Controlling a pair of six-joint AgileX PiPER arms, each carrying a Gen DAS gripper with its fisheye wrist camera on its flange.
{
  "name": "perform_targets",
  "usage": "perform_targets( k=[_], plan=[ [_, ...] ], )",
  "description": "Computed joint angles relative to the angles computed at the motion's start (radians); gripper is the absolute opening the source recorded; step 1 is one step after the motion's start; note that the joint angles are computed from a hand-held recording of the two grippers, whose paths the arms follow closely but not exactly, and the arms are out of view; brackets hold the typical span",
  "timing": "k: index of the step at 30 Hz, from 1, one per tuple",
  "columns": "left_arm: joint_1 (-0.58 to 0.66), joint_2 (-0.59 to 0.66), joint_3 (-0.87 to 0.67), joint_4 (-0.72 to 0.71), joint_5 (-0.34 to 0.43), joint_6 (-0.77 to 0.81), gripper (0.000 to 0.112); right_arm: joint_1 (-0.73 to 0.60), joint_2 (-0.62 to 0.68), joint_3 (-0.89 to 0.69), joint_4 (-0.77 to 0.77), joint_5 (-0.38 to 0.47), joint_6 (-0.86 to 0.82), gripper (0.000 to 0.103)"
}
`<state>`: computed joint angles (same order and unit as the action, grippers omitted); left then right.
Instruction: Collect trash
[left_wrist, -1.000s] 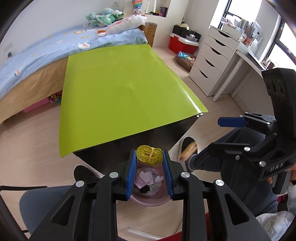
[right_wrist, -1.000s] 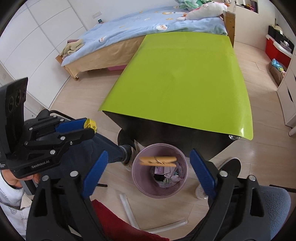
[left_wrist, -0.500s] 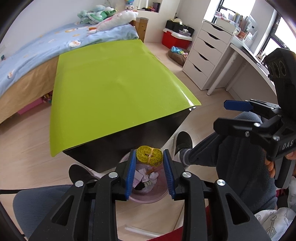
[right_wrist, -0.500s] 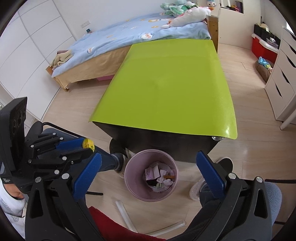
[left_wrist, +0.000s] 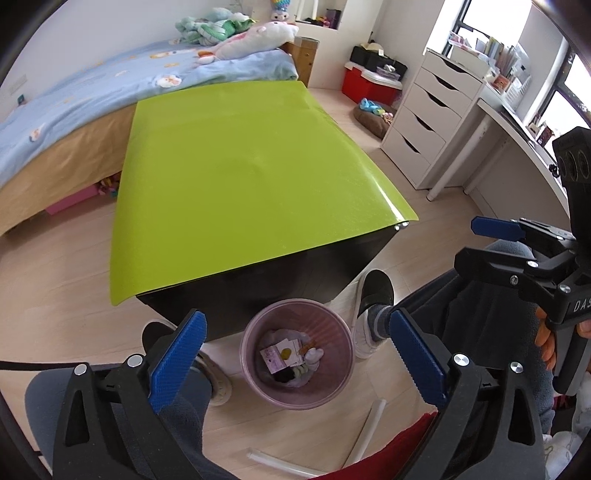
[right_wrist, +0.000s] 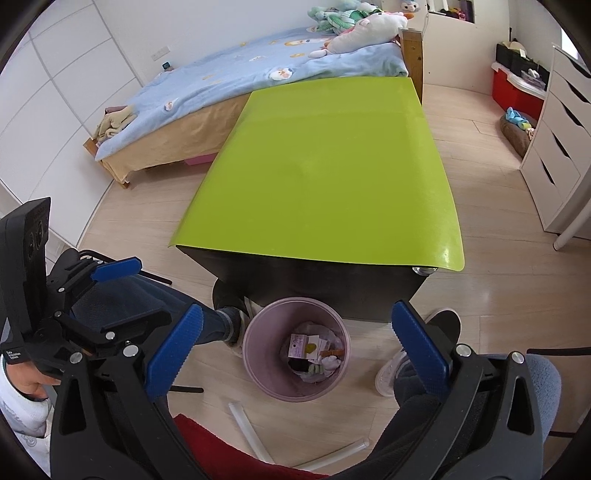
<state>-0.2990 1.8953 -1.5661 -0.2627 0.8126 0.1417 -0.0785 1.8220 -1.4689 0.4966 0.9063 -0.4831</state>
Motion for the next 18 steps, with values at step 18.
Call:
perform_targets(
  k=[18],
  plan=[
    [0.029, 0.033, -0.18, 0.064, 0.021, -0.055, 0.096, 0.032, 0.065, -0.218, -0.055, 0.018, 0.084, 0.1]
  ],
)
